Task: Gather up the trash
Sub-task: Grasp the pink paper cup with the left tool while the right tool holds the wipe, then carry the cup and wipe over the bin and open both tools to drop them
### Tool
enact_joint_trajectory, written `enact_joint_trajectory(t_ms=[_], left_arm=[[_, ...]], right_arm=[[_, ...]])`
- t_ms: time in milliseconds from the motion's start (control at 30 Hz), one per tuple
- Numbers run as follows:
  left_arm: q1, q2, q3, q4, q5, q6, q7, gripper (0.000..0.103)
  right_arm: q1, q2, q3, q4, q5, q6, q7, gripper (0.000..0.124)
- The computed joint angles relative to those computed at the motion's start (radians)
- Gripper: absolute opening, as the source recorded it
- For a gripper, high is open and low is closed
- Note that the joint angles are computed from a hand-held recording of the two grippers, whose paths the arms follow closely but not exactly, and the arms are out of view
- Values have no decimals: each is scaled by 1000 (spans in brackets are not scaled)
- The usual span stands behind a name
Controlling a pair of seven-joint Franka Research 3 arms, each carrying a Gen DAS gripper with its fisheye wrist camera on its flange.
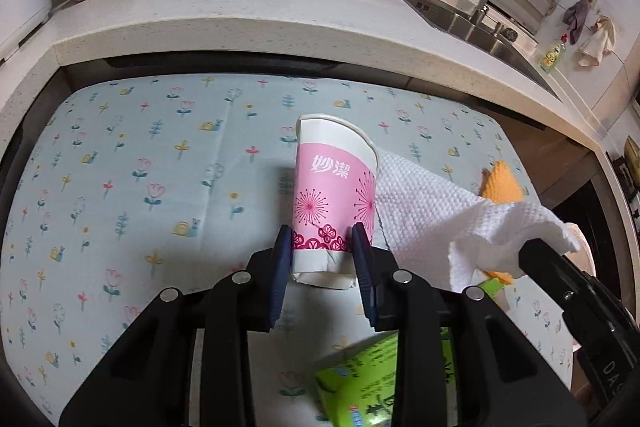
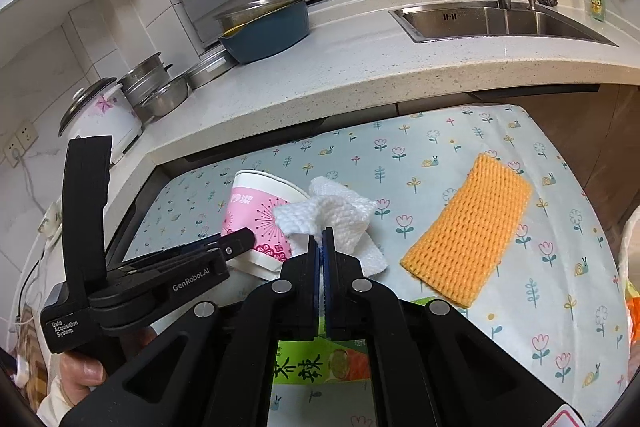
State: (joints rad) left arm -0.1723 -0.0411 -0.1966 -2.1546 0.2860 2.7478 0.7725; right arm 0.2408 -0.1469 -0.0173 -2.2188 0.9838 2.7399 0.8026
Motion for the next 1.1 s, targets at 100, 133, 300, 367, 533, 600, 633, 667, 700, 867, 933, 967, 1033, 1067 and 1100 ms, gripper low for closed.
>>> enact_joint_trajectory(t_ms=[100,133,300,367,533,600,633,667,700,867,933,967,1033,1067,1100], left_arm=[[-21,31,-16,37,-1,9,19,28],[-27,39,-21,50,23,5,13,27],[-61,66,-34,109,123,-20,-38,26],[-75,74,-37,131,154,-31,-54,26],[-101,88,-44,182,177,-54,-77,26],[-112,88,-47,198,188,-66,-88,26],[-118,90,-50,210,193,-73,-91,26],[-125,93,-53,223,202,-83,-97,26],[-131,96,-55,234,208,-91,-101,26],[-171,120,-69,301,239,-131,-124,26],[-191,137,-76,333,251,-150,-130,26],[-200,144,-78,347,253,-155,-133,26],[-221,165,-83,381,258,-169,-136,26],[-233,179,-86,401,260,-178,-135,26],[-243,188,-86,414,262,-183,-135,26]], right_arm=[[-12,4,-8,-3,-10,-5,6,2],[-16,5,-11,-4,-10,-7,6,2],[-39,-2,-30,-2,18,-14,-11,2],[-47,-10,-36,1,27,-15,-21,2],[-69,-37,-57,11,49,-18,-42,2],[-78,-53,-68,10,54,-21,-46,2],[-83,-62,-73,9,55,-22,-47,2],[-88,-70,-79,9,56,-25,-49,2],[-93,-81,-87,6,59,-27,-53,2],[-119,-126,-124,0,63,-45,-77,2],[-132,-144,-139,-5,62,-52,-83,2],[-138,-155,-146,-10,59,-53,-86,2],[-152,-172,-163,-16,56,-58,-91,2],[-161,-181,-174,-19,54,-62,-93,2],[-168,-189,-182,-22,54,-64,-95,2]])
